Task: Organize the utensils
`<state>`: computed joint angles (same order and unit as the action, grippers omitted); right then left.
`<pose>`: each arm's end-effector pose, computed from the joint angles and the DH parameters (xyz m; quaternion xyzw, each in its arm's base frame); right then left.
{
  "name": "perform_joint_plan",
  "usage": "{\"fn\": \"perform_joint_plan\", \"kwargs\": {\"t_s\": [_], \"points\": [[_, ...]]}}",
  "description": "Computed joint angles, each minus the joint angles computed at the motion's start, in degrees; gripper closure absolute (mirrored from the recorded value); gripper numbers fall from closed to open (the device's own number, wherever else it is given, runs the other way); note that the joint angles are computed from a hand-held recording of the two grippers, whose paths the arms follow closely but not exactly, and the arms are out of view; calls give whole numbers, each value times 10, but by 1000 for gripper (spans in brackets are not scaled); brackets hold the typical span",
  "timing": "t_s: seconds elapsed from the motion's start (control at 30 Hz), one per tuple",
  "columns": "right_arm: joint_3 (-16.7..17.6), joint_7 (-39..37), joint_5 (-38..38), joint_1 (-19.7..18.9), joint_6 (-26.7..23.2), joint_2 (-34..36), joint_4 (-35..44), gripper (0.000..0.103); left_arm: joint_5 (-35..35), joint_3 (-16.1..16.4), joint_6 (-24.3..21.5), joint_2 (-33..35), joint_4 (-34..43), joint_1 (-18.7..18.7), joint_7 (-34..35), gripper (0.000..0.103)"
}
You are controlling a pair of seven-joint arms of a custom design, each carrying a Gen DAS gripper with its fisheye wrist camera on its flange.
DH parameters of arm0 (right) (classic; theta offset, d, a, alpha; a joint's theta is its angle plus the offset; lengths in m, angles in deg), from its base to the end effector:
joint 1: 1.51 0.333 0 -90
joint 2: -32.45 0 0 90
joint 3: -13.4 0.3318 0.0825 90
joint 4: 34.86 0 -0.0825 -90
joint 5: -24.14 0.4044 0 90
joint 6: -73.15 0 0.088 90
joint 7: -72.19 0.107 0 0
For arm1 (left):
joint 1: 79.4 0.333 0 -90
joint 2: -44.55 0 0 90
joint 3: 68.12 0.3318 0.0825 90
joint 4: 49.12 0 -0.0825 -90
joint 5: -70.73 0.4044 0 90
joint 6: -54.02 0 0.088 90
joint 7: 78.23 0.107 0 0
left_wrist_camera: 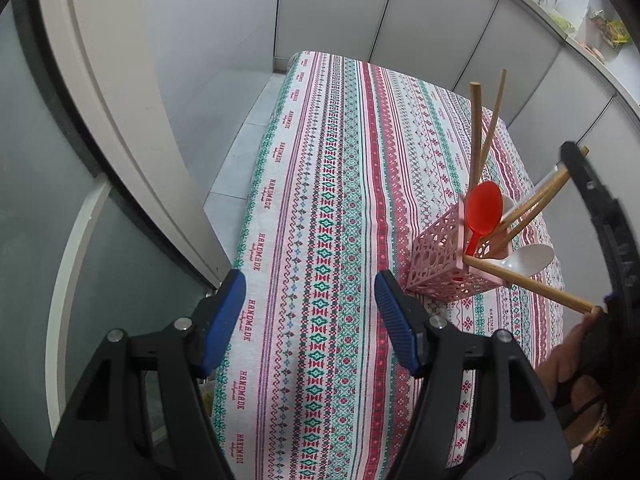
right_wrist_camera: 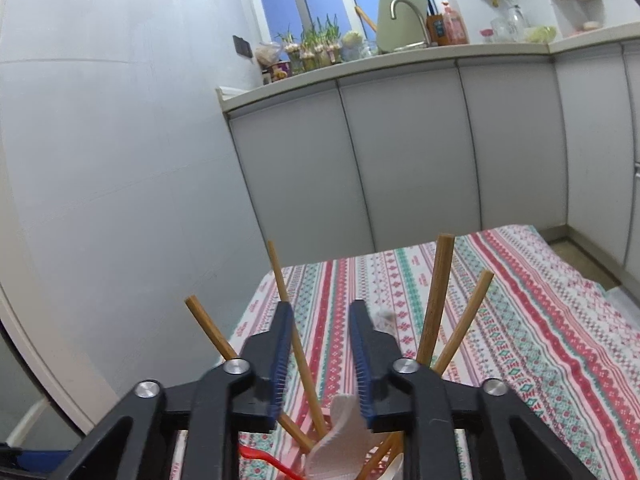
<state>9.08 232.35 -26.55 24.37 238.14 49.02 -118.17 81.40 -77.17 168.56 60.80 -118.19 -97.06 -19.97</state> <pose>0.6466 0.3129 0.6530 -0.5439 0.6044 -0.3162 0.4888 0.6359 -0.2846 0.6958 -0.7066 0.6571 -0.2240 0.1372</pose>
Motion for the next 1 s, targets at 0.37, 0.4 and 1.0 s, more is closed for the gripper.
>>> {"fn": "perform_joint_plan", "kwargs": {"t_s": [0.37,0.4,1.0], "points": [[53,-142,131,-42,-73,-106,-53,48,13,-10,31,-42,-46,-8,5,35],[57,-143,129,-44,-85,-122,-64,46,15,-13,37,-48,-52,-9,10,33],[132,-224,229,-102,-345,-370,-200,3,149,-79,62,-167,-111,-53,-45,1]]}}
